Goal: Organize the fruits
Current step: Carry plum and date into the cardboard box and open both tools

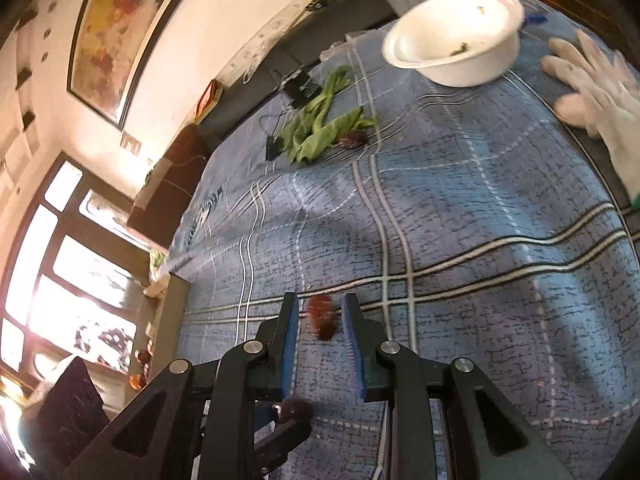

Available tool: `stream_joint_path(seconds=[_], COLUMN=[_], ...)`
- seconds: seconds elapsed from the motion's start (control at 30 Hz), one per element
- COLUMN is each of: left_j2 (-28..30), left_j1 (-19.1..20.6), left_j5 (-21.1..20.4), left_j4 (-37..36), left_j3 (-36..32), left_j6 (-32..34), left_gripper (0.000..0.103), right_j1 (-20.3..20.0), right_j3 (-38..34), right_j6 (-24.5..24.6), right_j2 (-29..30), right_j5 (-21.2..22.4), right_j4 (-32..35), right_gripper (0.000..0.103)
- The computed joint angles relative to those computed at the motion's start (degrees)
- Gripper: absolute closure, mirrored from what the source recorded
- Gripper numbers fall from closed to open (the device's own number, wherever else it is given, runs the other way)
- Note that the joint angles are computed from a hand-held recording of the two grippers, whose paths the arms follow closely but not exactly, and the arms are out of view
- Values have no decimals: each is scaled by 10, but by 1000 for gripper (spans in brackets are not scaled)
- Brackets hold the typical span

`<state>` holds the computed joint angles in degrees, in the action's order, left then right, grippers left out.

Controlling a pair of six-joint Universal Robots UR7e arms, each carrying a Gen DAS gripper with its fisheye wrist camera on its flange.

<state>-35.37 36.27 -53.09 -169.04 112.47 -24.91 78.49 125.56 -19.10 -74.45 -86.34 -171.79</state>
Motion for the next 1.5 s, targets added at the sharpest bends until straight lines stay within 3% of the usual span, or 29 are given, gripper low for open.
stream_joint_path(seconds=[0.23,0.53,0.73,0.83,0.93,1.03,1.17,1.3,1.4,1.47,1.5], left_j2=[1,-71,-192,-266,-347,-405,-448,-471,-478,-482,-485], left_j1=[4,-14,-29,-38,-47,-59,-67,-69,-66,-67,-67], left_j5=[-12,7,65,103,139,163,180,183,186,190,191], left_j4=[-24,-69,-68,-39,14,52,82,94,100,107,113], left_j3=[5,86,193,249,298,332,354,366,369,371,372], left_j6=[-7,-63,-152,-214,-278,-322,-348,-363,-365,-369,-370], left_gripper=[82,82,82,81,81,81,81,81,81,81,81], right_j1=[22,20,26,23,30,55,79,94,100,103,104], right_j3=[-1,14,34,40,46,56,43,24,17,14,15], right_j6=[-25,-37,-43,-32,-21,-25,-39,-52,-55,-56,-57], right_j2=[26,15,5,-5,-9,-1,33,74,96,101,100], right_j5=[-58,-37,-25,3,5,-68,-165,-228,-252,-251,-254], right_j4=[-20,-38,-52,-39,-49,-125,-169,-182,-207,-198,-199], right_gripper=[77,82,82,84,84,83,58,58,62,80,81])
